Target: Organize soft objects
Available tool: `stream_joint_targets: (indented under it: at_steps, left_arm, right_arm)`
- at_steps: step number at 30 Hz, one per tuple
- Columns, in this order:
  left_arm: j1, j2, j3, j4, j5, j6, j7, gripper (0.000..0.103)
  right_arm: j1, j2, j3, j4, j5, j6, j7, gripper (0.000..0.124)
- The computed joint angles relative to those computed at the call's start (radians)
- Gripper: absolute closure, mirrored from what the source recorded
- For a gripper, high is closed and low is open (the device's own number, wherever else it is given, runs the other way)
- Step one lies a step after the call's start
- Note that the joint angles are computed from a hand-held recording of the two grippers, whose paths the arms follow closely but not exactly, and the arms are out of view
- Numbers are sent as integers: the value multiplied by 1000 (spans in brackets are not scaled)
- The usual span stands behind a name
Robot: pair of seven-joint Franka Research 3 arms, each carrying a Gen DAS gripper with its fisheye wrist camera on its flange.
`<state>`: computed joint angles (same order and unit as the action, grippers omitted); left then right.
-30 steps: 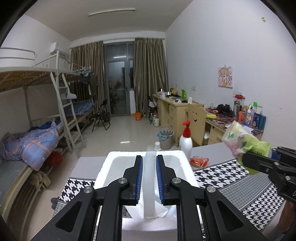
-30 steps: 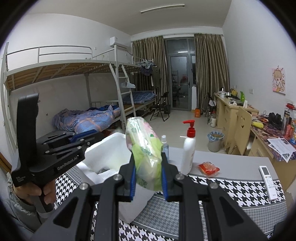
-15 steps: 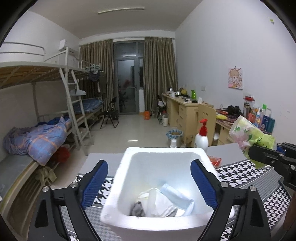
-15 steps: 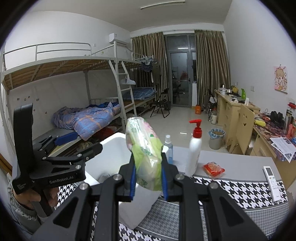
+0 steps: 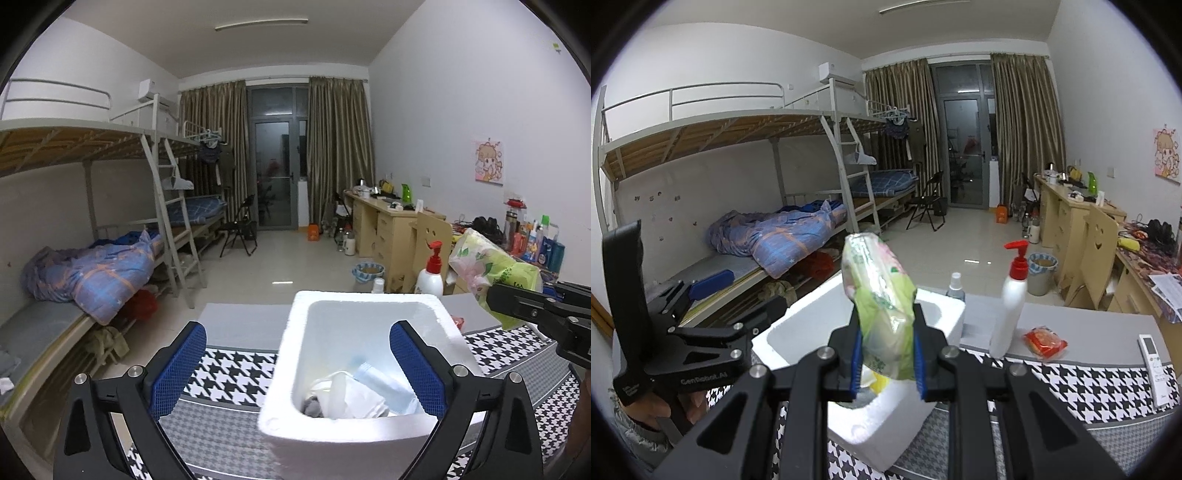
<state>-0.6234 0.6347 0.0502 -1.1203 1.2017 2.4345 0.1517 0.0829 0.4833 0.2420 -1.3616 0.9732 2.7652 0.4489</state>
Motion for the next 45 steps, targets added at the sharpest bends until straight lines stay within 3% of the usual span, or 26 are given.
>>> stream_joint_targets:
  at_steps: [9,15,17,19,21,25,36,45]
  left_arm:
    - [5,-47,-2,-70,34,-8,-57,3]
    - [18,-73,-20,-111,64,-19,-87,3]
    - [22,-81,-25,-124,74,-22,-92,3]
    - [26,-85,-31,-130,78,-25,-96,3]
    - [28,-92,-34,-139,87,-28,-107,3]
    - [28,-107,-41,-159,110,-34,-123,3]
    - [16,-136,-64,-192,159,-44,-175,1]
    - [-10,-158,-90,-207,224,-65,-201,1]
  right_arm:
    - [29,41,-17,54,-88,-12,94,97]
    - [60,95,-47,124,-213,-55,229,96]
    - [70,112,-55,148,-256,-72,264,88]
    - [75,113,-53,141,-277,-51,279,69]
    - [64,104,-34,120,-271,-23,264,61]
    - [45,88,-13,98,-257,-12,244,59]
    - [-21,-28,41,-67,-42,76,46,37]
    - [-59,-130,65,-181,289,143,-257,23]
